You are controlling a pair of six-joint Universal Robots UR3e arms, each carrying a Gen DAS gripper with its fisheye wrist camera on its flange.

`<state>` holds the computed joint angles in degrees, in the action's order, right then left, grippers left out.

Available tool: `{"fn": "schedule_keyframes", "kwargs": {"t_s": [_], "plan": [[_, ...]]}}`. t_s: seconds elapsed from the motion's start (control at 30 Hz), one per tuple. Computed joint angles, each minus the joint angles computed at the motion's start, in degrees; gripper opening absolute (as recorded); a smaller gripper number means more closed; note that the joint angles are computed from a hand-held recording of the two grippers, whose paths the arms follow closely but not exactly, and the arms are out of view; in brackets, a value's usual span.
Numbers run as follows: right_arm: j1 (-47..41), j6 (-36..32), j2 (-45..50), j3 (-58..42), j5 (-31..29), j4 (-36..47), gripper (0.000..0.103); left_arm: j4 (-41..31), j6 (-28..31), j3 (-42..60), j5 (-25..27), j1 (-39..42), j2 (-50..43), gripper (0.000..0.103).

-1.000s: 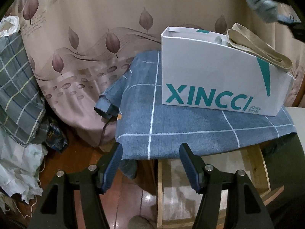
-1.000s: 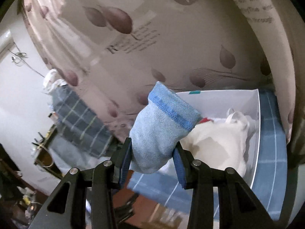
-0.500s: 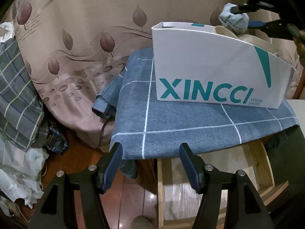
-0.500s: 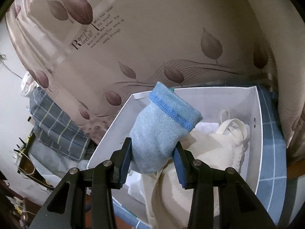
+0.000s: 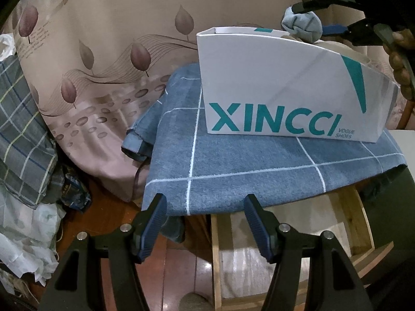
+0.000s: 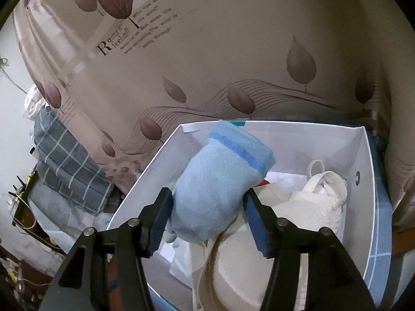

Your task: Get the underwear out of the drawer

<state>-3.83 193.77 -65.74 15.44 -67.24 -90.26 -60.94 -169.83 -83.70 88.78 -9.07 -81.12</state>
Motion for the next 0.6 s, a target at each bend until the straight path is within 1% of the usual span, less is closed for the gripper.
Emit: {"fn": "schedule_keyframes", "kwargs": {"t_s": [0.03,0.1,0.17,0.27,0.37,0.4,0.5,0.6], "plan": [[0.0,0.4,-1.3,2.5,-0.3,-1.8,0.065,0.1,0.0,-0.1,-0.2,0.1,0.1,0.064],[0.2,0.9,-4.1,8.0,-1.1,-6.2,0.071,0.3,0.0,-0.2,-0.1,-0.1,0.1,0.064],[0.7,0.5,-4.6,8.7,-2.5,-7.6,0.071,0.0,0.0,-0.1,-0.2,0.0,0.1,0.064],[1.2,0.3,-6.0,10.5,-3.8,-10.0,0.075,0.1,0.2,-0.2,-0.3,0.0,0.1,0.064],[2.3,-0.2,-8.9,14.6,-5.6,-14.0,0.077,0.1,0.3,-0.1,-0.2,-0.2,0.0,0.064],[2.9,-0.2,-10.0,16.1,-6.5,-15.2,0.08,0.2,0.2,0.0,-0.1,-0.4,-0.2,0.064],[6.2,-1.1,-14.6,22.9,-10.8,-20.6,0.091,0.1,0.3,0.1,-0.8,-0.1,-0.2,0.064],[11.9,-2.7,-19.7,31.5,-18.1,-27.6,0.097,0.4,0.4,-0.1,-1.0,0.0,-0.1,0.064]]}}
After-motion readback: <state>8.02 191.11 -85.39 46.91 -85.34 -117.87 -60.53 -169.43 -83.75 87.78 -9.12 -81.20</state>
